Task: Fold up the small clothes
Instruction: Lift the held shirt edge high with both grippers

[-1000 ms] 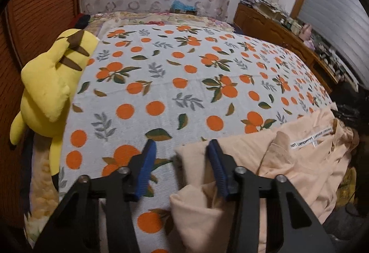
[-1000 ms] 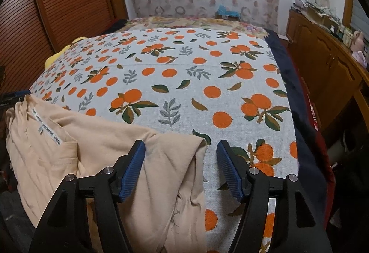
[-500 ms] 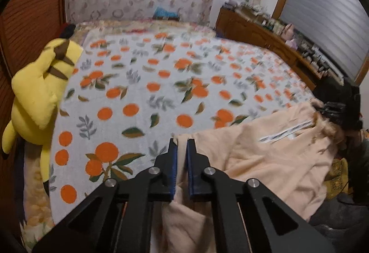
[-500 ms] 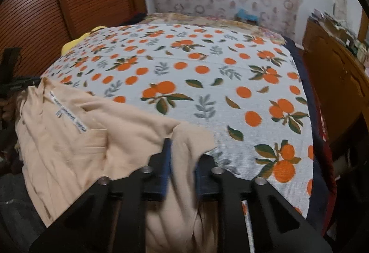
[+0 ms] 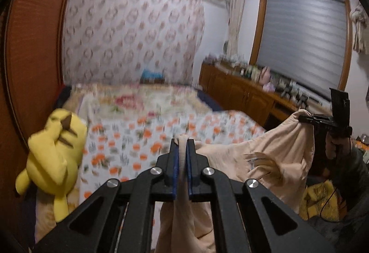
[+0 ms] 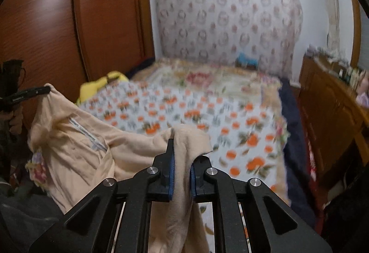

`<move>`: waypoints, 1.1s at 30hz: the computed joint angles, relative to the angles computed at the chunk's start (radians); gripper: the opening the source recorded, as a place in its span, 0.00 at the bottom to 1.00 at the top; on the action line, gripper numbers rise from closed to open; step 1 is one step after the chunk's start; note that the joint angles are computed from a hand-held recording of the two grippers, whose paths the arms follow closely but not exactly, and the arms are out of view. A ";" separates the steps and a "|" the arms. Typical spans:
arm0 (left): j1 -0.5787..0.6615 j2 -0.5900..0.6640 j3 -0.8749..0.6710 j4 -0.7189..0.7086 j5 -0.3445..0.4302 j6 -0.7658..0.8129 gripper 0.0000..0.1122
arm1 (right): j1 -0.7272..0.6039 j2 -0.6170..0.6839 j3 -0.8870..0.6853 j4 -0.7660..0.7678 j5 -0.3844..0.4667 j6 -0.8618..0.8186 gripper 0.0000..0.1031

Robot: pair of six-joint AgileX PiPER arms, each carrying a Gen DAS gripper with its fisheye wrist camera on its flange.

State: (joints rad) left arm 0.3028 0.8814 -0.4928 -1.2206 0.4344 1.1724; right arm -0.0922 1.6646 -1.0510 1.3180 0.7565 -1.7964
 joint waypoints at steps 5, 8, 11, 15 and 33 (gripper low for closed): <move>0.104 -0.085 -0.119 0.069 0.089 -0.080 0.02 | -0.049 -0.131 -0.047 -0.017 0.098 0.047 0.07; 0.170 -0.111 -0.197 0.066 0.141 -0.088 0.02 | -0.064 -0.185 -0.109 -0.027 0.136 0.098 0.07; 0.266 -0.118 -0.277 0.036 0.210 -0.078 0.02 | -0.073 -0.223 -0.180 -0.020 0.174 0.146 0.07; 0.412 -0.094 -0.374 -0.029 0.324 -0.045 0.02 | -0.064 -0.268 -0.253 -0.023 0.195 0.189 0.07; 0.034 0.441 -0.688 0.357 -0.236 -0.283 0.03 | 0.165 0.190 -0.955 -0.486 -0.056 0.736 0.07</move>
State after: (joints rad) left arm 0.3367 1.3219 -1.1811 -0.8634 0.1985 0.8891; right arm 0.0726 1.8545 -2.0059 0.8316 0.7003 -1.0600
